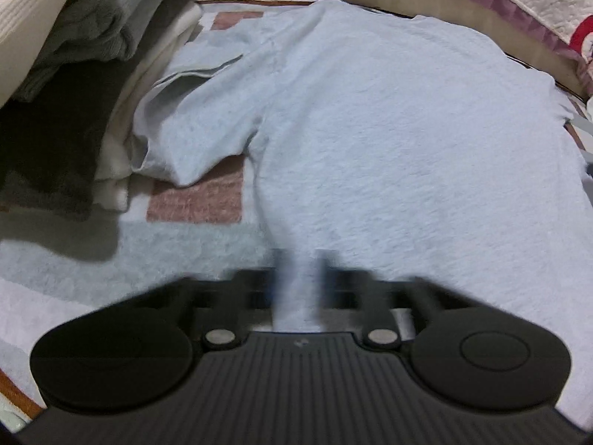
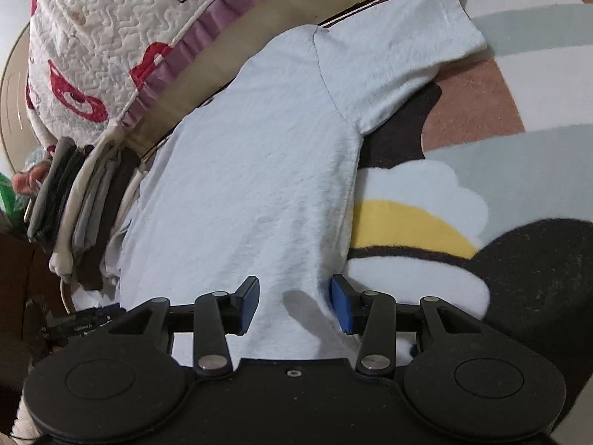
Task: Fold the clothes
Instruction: 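Grasp the T-shirt hem with the left gripper while the right gripper grasps the hem too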
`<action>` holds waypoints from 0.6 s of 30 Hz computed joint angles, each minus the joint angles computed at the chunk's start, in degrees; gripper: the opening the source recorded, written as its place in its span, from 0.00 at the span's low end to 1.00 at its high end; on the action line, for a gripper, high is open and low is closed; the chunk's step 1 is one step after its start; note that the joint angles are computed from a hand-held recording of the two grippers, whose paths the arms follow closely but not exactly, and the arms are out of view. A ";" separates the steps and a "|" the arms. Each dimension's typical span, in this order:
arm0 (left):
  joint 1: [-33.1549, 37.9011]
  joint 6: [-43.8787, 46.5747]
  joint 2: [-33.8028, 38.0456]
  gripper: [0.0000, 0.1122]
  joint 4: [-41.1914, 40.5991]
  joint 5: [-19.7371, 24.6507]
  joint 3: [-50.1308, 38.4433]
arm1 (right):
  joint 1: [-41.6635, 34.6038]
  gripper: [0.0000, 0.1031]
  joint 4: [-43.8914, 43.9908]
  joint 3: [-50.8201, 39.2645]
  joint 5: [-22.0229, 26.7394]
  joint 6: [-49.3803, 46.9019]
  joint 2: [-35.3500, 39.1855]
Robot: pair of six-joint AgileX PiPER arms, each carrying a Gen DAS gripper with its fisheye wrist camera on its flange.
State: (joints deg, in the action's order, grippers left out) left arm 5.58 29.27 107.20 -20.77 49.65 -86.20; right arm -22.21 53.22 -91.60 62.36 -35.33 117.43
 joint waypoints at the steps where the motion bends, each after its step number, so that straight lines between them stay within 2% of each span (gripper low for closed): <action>1: -0.07 0.12 -0.09 0.04 -0.16 -0.12 0.07 | 1.11 0.44 -0.31 1.35 -3.44 -0.31 -1.06; 2: -0.26 0.38 -0.60 0.04 -0.78 -0.59 0.74 | 2.26 0.44 -0.64 2.68 -6.92 -0.56 -2.08; 3: -0.15 1.31 -0.73 0.04 -1.93 -0.78 1.05 | 3.34 0.40 -1.16 3.12 -8.87 -1.25 -2.59; 4: 0.03 2.33 -1.15 0.04 -3.52 -0.93 1.54 | 4.39 0.10 -1.77 3.31 -10.44 -2.02 -2.96; 5: 0.34 3.86 -1.14 0.04 -5.76 -0.63 1.58 | 4.74 0.06 -0.96 3.63 -10.62 -3.37 -3.40; 9: 0.86 7.60 -0.52 0.06 -12.00 1.42 1.04 | 4.57 0.06 2.70 3.95 -8.71 -7.78 -4.56; 13: -0.90 6.91 -0.75 0.08 -9.47 -0.07 1.51 | 3.78 0.07 -0.56 1.60 -6.04 -6.17 -3.61; 14: -1.03 6.85 -1.01 0.09 -9.21 -0.33 1.72 | 3.61 0.09 -1.46 1.27 -5.43 -5.46 -3.38; 16: -0.68 7.51 -1.46 0.20 -9.88 -0.89 2.13 | 3.13 0.09 -1.87 1.76 -4.79 -4.88 -3.43; 18: -0.68 6.47 -1.19 0.27 -9.27 -1.58 2.05 | 3.02 0.12 -1.84 2.76 -4.50 -4.48 -3.46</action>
